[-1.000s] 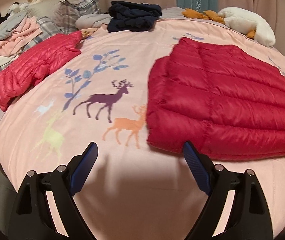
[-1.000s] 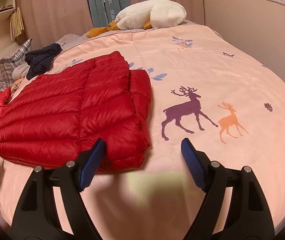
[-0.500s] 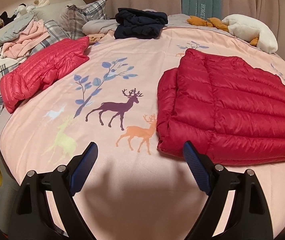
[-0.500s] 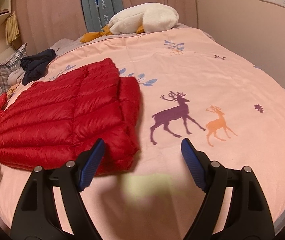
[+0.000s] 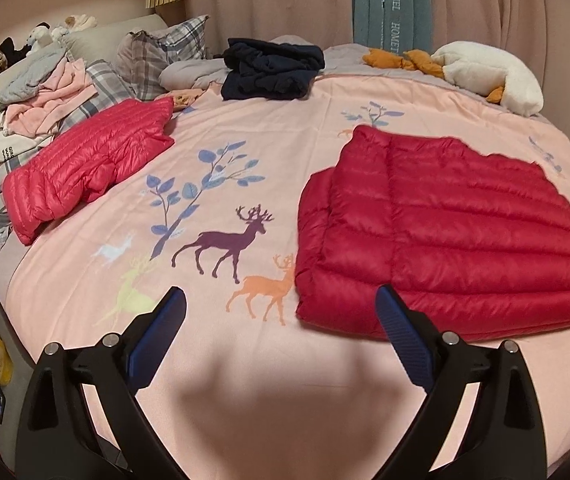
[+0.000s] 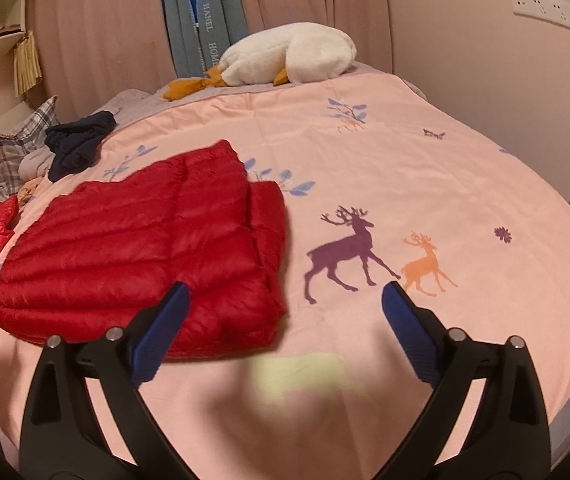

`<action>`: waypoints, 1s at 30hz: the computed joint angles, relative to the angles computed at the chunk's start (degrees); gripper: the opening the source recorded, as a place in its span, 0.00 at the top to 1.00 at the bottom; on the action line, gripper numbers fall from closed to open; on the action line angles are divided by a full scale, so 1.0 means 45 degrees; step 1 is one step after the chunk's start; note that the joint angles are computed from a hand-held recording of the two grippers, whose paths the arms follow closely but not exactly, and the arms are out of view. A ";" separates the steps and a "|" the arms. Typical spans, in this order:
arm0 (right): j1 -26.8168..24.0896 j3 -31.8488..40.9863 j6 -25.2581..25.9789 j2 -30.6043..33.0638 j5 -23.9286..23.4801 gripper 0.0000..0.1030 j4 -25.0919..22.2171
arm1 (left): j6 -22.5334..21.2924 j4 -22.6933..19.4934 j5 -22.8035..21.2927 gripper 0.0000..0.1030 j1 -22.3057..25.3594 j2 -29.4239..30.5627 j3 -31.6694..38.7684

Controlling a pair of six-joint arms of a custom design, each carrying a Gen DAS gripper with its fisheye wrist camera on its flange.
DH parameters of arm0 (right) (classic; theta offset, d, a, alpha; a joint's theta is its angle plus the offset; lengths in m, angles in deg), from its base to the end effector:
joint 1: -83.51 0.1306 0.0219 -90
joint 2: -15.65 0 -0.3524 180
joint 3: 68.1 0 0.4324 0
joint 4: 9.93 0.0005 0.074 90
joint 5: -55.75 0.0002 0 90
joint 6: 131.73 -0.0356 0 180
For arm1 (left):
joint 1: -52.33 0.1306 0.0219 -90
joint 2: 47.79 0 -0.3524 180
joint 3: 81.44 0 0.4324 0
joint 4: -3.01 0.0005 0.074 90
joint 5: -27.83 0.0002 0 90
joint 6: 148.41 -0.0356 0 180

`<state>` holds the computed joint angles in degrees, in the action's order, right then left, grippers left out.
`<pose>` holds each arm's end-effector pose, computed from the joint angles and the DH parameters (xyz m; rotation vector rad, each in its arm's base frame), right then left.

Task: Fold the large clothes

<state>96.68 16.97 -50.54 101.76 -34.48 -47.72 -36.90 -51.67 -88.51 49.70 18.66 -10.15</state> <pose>0.5021 0.1171 0.4055 -0.0880 2.2553 0.2105 0.3804 -0.0022 0.4091 -0.5824 2.2798 0.3573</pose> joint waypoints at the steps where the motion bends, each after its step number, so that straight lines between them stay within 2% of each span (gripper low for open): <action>1: 0.0053 0.0053 0.0052 -0.0051 -0.0067 0.02 -0.0064 | -0.0006 0.0006 -0.0033 0.07 -0.0047 -0.0016 0.0046; 4: 0.0237 0.0210 0.0221 -0.0217 -0.0206 0.02 -0.0294 | -0.0126 0.0085 0.0023 0.07 -0.0254 -0.0175 0.0253; 6: 0.0389 0.0253 0.0380 -0.0385 -0.0164 0.02 -0.0330 | -0.0255 0.0160 -0.0096 0.01 -0.0457 -0.0240 0.0385; 16: 0.0816 0.0796 0.0793 -0.1027 -0.0259 0.02 -0.0685 | -0.0314 0.0064 -0.0426 0.01 -0.1221 -0.0486 0.1110; 21: 0.1215 0.1655 0.0963 -0.0952 0.0068 0.02 -0.1508 | -0.0147 -0.0372 -0.0874 0.01 -0.1718 -0.0374 0.1932; 25: 0.1688 0.1807 0.1284 -0.1276 0.0913 0.02 -0.1111 | -0.0108 -0.0818 -0.1767 0.01 -0.2252 -0.0142 0.2686; 27: 0.1815 0.2134 0.1165 -0.1300 0.1069 0.02 -0.1256 | -0.0242 -0.0725 -0.1755 0.01 -0.2486 -0.0201 0.2934; 30: 0.1840 0.2554 0.0590 -0.1397 0.0621 0.02 -0.1411 | -0.0166 -0.0979 -0.1865 0.01 -0.2852 -0.0113 0.3479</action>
<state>104.96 28.47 -47.89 95.48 -31.69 -54.07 -37.65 -56.08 -96.90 36.87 18.15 5.51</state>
